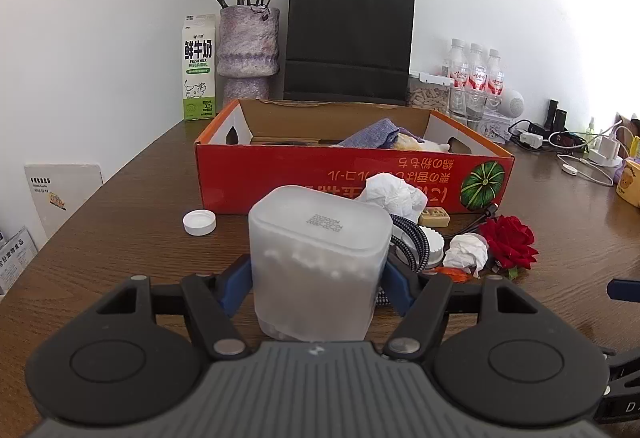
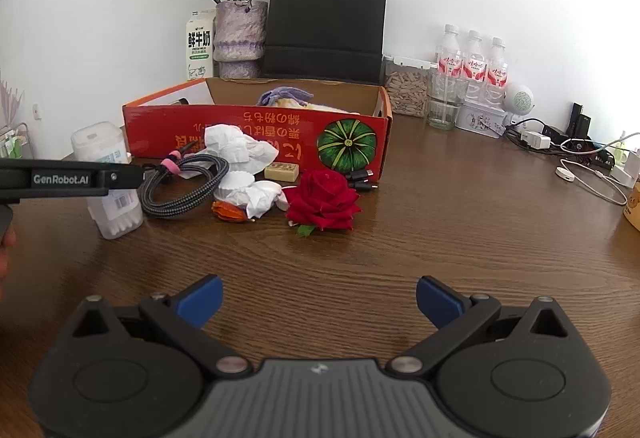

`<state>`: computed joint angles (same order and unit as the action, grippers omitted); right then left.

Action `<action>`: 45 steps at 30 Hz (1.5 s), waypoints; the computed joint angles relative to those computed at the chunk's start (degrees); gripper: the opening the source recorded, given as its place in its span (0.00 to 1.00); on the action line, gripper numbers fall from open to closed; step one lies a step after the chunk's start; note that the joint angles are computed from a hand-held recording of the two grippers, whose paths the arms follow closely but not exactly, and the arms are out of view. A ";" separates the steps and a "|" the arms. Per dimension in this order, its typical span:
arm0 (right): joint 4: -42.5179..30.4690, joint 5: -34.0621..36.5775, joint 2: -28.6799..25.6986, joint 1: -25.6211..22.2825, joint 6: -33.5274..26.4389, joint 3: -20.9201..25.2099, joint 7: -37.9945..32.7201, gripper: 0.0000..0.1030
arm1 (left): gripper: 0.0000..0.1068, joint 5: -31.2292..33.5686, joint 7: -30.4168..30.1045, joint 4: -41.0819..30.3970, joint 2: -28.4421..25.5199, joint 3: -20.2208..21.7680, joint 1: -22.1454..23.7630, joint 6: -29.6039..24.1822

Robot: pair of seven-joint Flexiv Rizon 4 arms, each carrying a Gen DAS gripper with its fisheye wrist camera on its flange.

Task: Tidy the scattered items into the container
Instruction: 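Grasp the white plastic cotton-swab container with the left gripper, then grasp the red rose with the right gripper while the left gripper holds the container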

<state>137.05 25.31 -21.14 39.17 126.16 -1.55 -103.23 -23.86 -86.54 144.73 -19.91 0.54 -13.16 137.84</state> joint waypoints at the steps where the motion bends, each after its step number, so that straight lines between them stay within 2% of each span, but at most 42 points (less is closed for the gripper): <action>1: -0.02 -0.15 0.13 -0.04 -0.44 -0.03 -0.06 1.00 | 0.64 0.32 -0.53 0.10 0.14 -0.02 0.30 0.12; 4: 0.06 -2.53 0.68 -2.05 -1.94 1.09 1.38 1.00 | 0.64 0.16 -0.95 0.41 0.41 0.21 0.32 1.09; 8: -1.08 -2.82 1.54 -1.44 -3.85 -0.29 2.14 1.00 | 0.64 -0.89 -0.44 0.50 0.78 0.28 0.00 2.01; 12: -3.51 -0.68 1.95 1.74 -4.45 -4.03 -0.31 1.00 | 0.64 -2.06 -0.04 0.33 1.31 0.15 -0.21 1.83; 16: -6.88 1.41 1.16 5.08 -7.98 -8.63 -1.76 1.00 | 0.65 -2.78 0.17 0.24 1.78 0.11 -0.18 1.30; 19: -9.02 1.66 -0.39 7.82 -10.10 -12.42 -0.88 0.99 | 0.65 -2.70 -0.08 0.17 1.97 0.08 0.16 0.96; 22: -11.02 0.37 -2.11 8.55 -11.57 -14.33 1.97 0.96 | 0.65 -0.98 -1.46 0.13 2.20 -0.01 1.31 0.54; 26: -12.64 -3.12 -3.61 7.94 -13.20 -14.98 6.01 0.94 | 0.65 -0.61 -1.77 -0.03 2.09 0.13 1.62 0.26; 28: -13.13 -4.21 -4.30 8.55 -14.31 -16.23 7.99 0.85 | 0.65 -0.77 -1.78 -0.12 2.04 0.23 1.64 -0.06; 29: -13.27 -4.96 -4.55 8.20 -14.79 -16.20 9.10 0.85 | 0.65 -0.64 -1.98 -0.08 2.02 0.23 1.74 -0.10; 34: -13.19 -9.70 -5.30 3.36 -14.23 -12.30 14.31 0.84 | 0.65 1.30 -3.38 -0.36 1.80 0.28 2.90 -0.46; 35: -13.15 -10.58 -5.47 2.66 -14.05 -11.72 14.94 0.82 | 0.65 1.47 -3.59 -0.44 1.68 0.31 3.05 -0.56; 37: -12.93 -12.58 -5.63 0.90 -13.74 -10.12 15.58 0.59 | 0.65 1.56 -3.85 -0.61 1.60 0.31 3.24 -1.20; 38: -12.17 -15.95 -5.77 -0.89 -12.34 -8.86 17.81 0.55 | 0.65 1.93 -4.14 -0.65 1.58 0.30 3.51 -1.52; 39: -12.18 -15.59 -5.72 -1.08 -12.11 -8.37 17.00 0.53 | 0.65 2.05 -4.20 -0.67 1.58 0.35 3.55 -1.71; 41: -12.10 -12.89 -6.00 1.82 -11.05 -10.58 14.91 0.48 | 0.65 1.90 -4.02 -0.66 1.53 0.52 3.32 -1.67; 45: -11.72 -12.03 -5.76 0.95 -8.57 -9.24 14.04 0.42 | 0.65 1.66 -3.69 -0.68 1.61 0.64 3.05 -1.69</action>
